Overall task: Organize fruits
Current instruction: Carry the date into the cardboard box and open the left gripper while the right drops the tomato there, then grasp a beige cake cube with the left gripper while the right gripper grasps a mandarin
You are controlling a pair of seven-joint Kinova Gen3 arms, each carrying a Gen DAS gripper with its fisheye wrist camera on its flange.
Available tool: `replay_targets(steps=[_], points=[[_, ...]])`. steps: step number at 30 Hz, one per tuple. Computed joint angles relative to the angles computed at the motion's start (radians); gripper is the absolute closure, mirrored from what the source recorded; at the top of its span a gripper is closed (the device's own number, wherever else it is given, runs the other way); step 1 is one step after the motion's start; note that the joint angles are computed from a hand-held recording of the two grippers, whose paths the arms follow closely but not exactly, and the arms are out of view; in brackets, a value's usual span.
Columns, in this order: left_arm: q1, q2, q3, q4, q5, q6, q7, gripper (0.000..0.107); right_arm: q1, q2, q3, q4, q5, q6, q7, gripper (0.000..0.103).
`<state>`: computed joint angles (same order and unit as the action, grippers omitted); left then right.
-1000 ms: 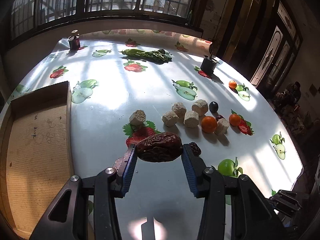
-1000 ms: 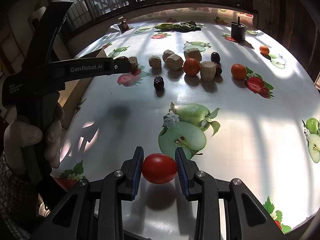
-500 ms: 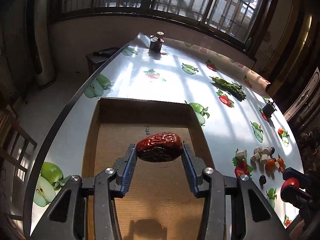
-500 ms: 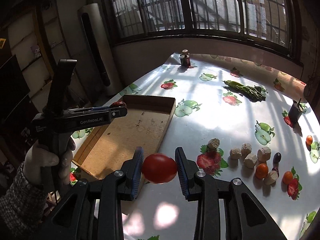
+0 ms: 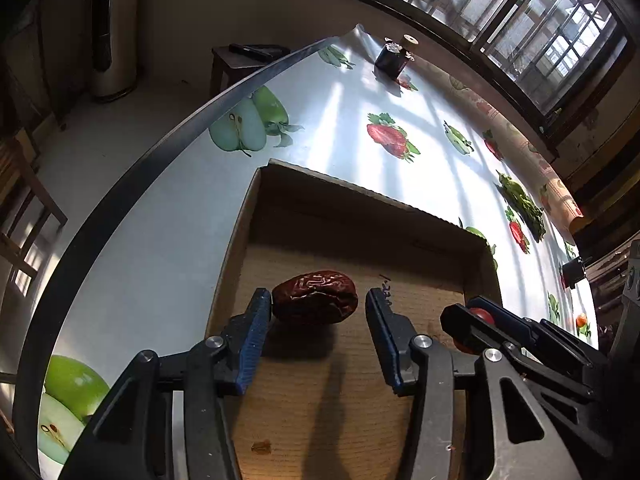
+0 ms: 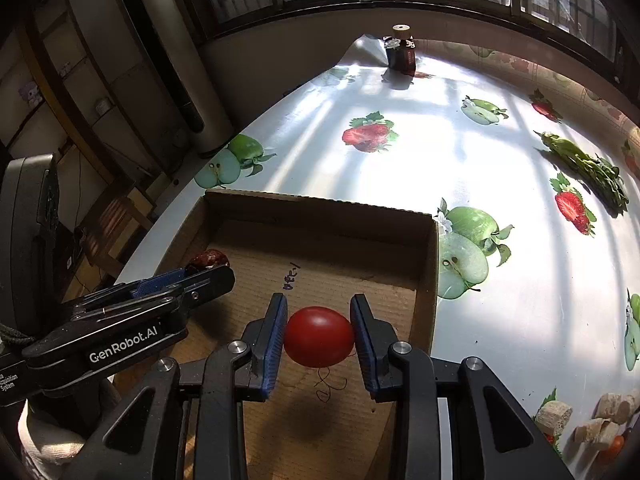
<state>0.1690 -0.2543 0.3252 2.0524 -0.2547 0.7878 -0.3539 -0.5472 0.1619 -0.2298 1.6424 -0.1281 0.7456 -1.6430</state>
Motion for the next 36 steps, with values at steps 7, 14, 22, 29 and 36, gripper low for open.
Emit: replay_targets(steps=[7,14,22,29,36], points=[[-0.023,-0.018,0.086,0.033,-0.097,-0.036,0.090,0.048,-0.019,0.036,0.012,-0.019,0.045,-0.012,-0.052,0.067],[0.037,-0.006,0.070,0.034,-0.135,-0.019,0.042,0.042,0.044,-0.082,0.001,0.081,-0.043,-0.071,0.047,0.055],[-0.007,-0.131,0.027,0.099,-0.065,-0.084,-0.093,0.042,0.137,-0.327,0.119,0.284,-0.226,-0.029,0.294,0.044],[-0.105,-0.175,0.219,-0.047,-0.060,0.076,-0.059,0.041,0.270,-0.462,0.328,0.386,-0.312,0.059,0.459,0.043],[-0.161,-0.019,0.506,-0.252,-0.155,0.136,0.037,0.032,0.449,-0.422,0.545,0.340,-0.354,0.113,0.612,0.044]])
